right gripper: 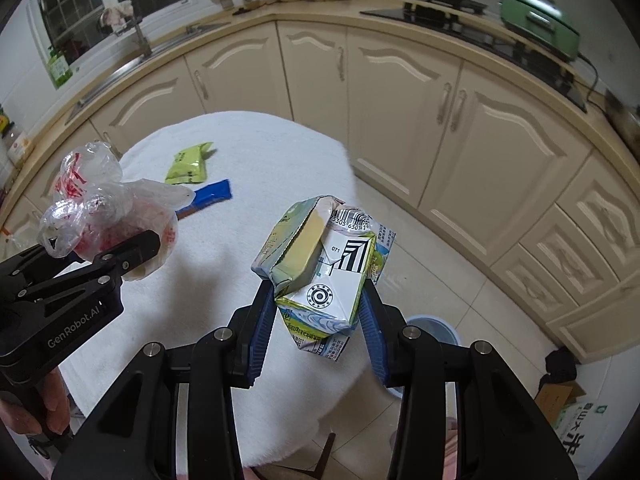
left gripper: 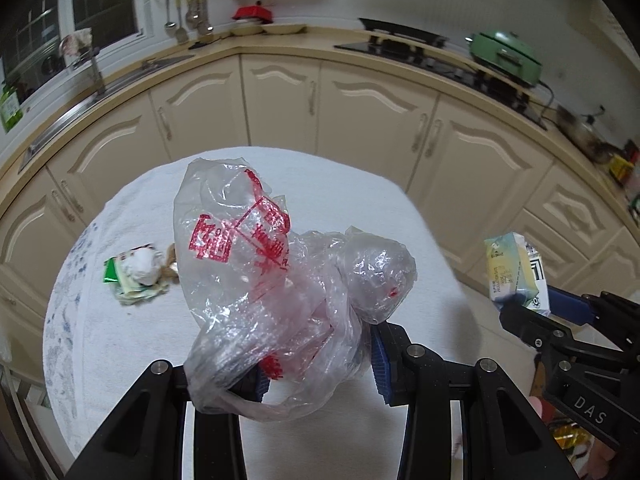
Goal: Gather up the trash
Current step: 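Lift the plastic bag and milk carton and carry both toward the bucket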
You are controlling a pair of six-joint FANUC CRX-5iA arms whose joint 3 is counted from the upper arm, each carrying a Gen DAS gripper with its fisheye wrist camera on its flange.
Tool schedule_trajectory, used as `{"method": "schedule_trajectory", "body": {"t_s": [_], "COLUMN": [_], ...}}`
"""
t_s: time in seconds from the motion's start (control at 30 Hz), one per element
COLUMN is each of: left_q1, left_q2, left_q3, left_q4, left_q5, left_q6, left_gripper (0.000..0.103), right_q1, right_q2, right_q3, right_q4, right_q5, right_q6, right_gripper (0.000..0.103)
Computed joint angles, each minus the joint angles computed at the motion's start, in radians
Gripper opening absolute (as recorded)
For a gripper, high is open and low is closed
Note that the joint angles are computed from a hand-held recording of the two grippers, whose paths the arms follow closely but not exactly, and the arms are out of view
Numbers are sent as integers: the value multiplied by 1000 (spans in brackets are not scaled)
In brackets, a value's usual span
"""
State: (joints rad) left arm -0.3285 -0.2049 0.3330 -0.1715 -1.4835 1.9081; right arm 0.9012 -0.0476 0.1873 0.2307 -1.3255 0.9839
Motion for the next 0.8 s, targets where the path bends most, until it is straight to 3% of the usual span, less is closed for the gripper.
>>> {"method": "schedule_trajectory", "body": {"t_s": [0.27, 0.57, 0.8], "left_q1": [-139, -181, -211], "left_q2": [84, 234, 417], "left_q3": [67, 153, 295], "left_q4": [-10, 56, 87], "left_q5": [-3, 16, -16], "left_q6": [23, -33, -75], "left_gripper": [37, 37, 37], "right_q1": [-76, -229, -362], "right_q2": [-113, -167, -170], "right_q3": [-110, -176, -207], "right_q4": [15, -23, -73], "right_q5": [-16, -32, -32], "right_q6": [-47, -26, 13], "right_gripper": [42, 42, 42]}}
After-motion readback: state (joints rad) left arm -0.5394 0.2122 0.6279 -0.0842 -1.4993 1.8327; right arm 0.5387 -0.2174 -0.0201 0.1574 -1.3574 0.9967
